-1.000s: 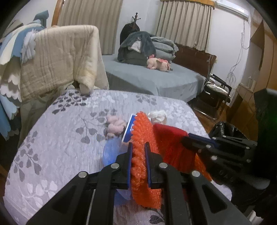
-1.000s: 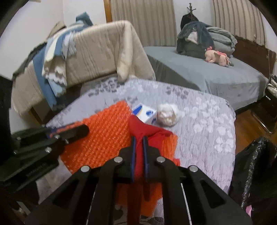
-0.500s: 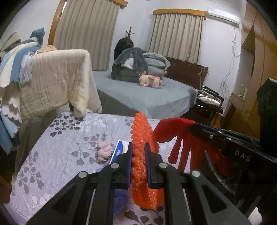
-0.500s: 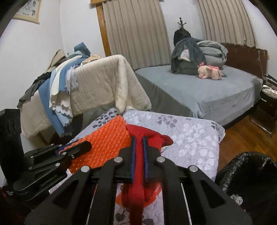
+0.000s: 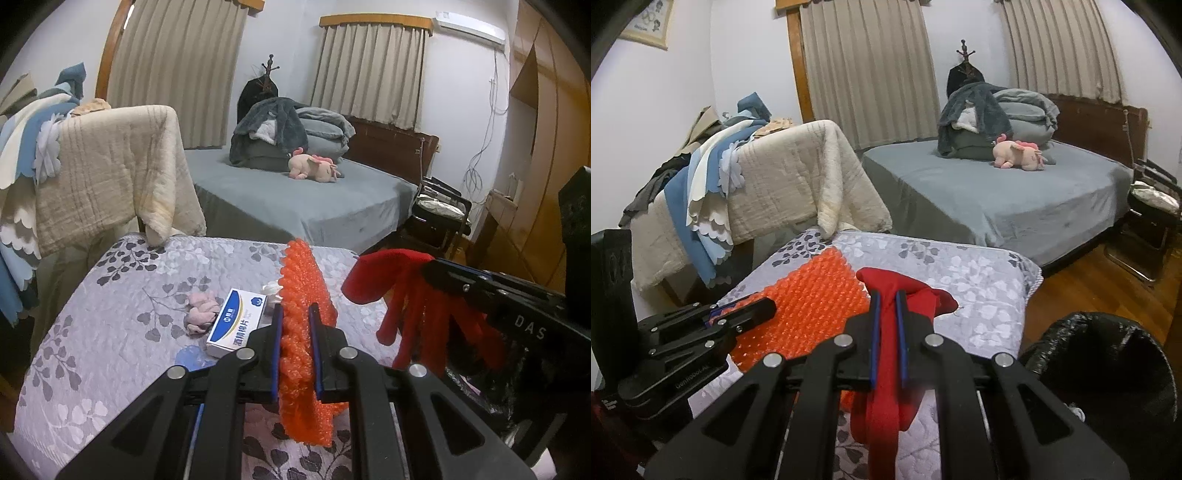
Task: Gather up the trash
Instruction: 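Carry the orange mesh bag and red cloth over the black bin with both tools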
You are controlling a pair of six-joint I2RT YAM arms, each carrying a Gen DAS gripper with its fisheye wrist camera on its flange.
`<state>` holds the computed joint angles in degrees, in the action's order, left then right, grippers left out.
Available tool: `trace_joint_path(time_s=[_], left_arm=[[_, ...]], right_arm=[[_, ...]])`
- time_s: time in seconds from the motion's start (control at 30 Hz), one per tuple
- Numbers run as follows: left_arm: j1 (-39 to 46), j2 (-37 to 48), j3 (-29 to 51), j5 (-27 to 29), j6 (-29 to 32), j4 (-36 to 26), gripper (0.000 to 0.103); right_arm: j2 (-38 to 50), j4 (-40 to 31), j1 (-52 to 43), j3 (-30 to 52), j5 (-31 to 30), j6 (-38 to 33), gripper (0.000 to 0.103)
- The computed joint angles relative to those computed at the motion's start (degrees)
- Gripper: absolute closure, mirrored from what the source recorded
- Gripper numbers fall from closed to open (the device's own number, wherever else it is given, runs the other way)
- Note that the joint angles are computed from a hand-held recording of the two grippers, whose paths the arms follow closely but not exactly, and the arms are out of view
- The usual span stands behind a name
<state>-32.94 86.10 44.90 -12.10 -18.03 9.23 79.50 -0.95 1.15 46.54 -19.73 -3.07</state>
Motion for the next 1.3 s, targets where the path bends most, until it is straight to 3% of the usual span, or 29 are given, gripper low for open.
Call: trace_joint_path(time_s=[0.6,0.9,1.3], left_arm=[[-11.34,5.93,7.24,-5.11,-1.28,-1.31,0.09],[-14.83,14.44,16.1,-2.86,-1.07,-2.26,0.09],[-19.18,27.94,32.9,1.31,0.49,-6.54,0.09]], right_arm=[[-7.83,-4.66,-14.79,-4.22,-3.45,-4.5,0.095],[-8.05,-5.95,-26.17,-4.51,-6.59,-7.9,0.095],[-1.91,-4.22,-38.82,-3.48,-8.54,-12.25,0.095]])
